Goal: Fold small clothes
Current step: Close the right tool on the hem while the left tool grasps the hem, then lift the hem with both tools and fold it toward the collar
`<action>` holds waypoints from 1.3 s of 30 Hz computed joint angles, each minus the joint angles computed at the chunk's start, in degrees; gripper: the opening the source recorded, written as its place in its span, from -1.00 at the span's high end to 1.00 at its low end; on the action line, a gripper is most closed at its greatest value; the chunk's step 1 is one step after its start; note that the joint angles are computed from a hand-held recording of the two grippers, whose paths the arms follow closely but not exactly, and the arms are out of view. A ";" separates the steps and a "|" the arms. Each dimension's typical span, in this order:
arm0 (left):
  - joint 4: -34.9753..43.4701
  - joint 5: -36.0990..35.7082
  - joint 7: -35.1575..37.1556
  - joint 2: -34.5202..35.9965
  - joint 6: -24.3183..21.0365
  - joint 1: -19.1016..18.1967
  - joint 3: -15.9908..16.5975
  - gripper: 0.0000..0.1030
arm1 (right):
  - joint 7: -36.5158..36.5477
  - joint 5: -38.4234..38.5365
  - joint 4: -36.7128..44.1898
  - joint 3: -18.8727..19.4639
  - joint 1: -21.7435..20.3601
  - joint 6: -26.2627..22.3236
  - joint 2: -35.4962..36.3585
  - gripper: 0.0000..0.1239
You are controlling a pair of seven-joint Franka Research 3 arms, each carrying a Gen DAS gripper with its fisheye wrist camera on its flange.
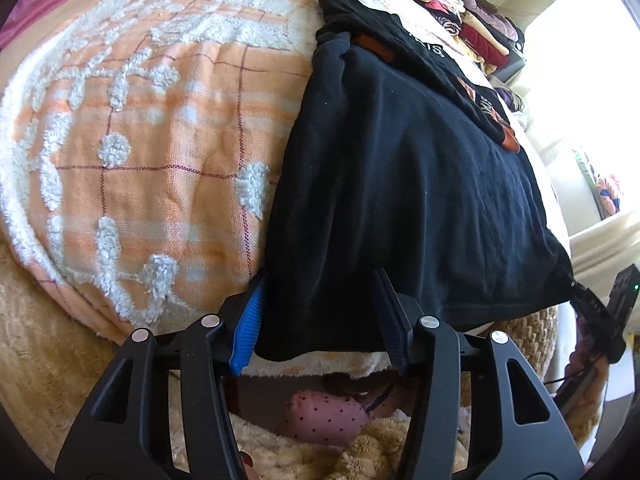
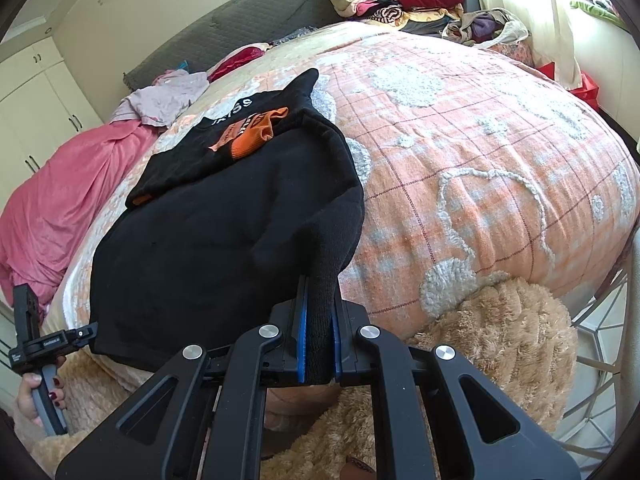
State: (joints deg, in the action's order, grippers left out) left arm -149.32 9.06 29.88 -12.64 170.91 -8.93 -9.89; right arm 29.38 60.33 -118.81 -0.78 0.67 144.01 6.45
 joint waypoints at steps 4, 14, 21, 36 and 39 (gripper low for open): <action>0.47 1.95 -0.88 -0.78 -2.59 1.08 -0.98 0.64 | -0.80 0.48 -0.08 -0.03 -0.15 -0.30 -0.32 0.86; -2.03 -1.16 2.09 -5.47 5.29 -0.08 0.62 0.93 | -3.45 4.69 1.91 -0.89 -0.92 -3.83 -1.52 0.87; -0.31 4.69 -0.82 -7.15 6.95 6.54 -2.92 0.93 | -3.27 7.63 7.21 -1.05 -2.00 -7.78 0.23 0.87; 13.39 17.16 -3.37 -0.35 4.88 14.47 -3.74 0.93 | -0.46 5.83 23.63 2.86 -1.11 -3.17 8.54 0.87; 16.16 18.64 -3.38 1.56 3.83 14.40 -2.70 0.93 | 1.37 4.20 27.47 3.82 -1.18 -2.40 11.20 0.87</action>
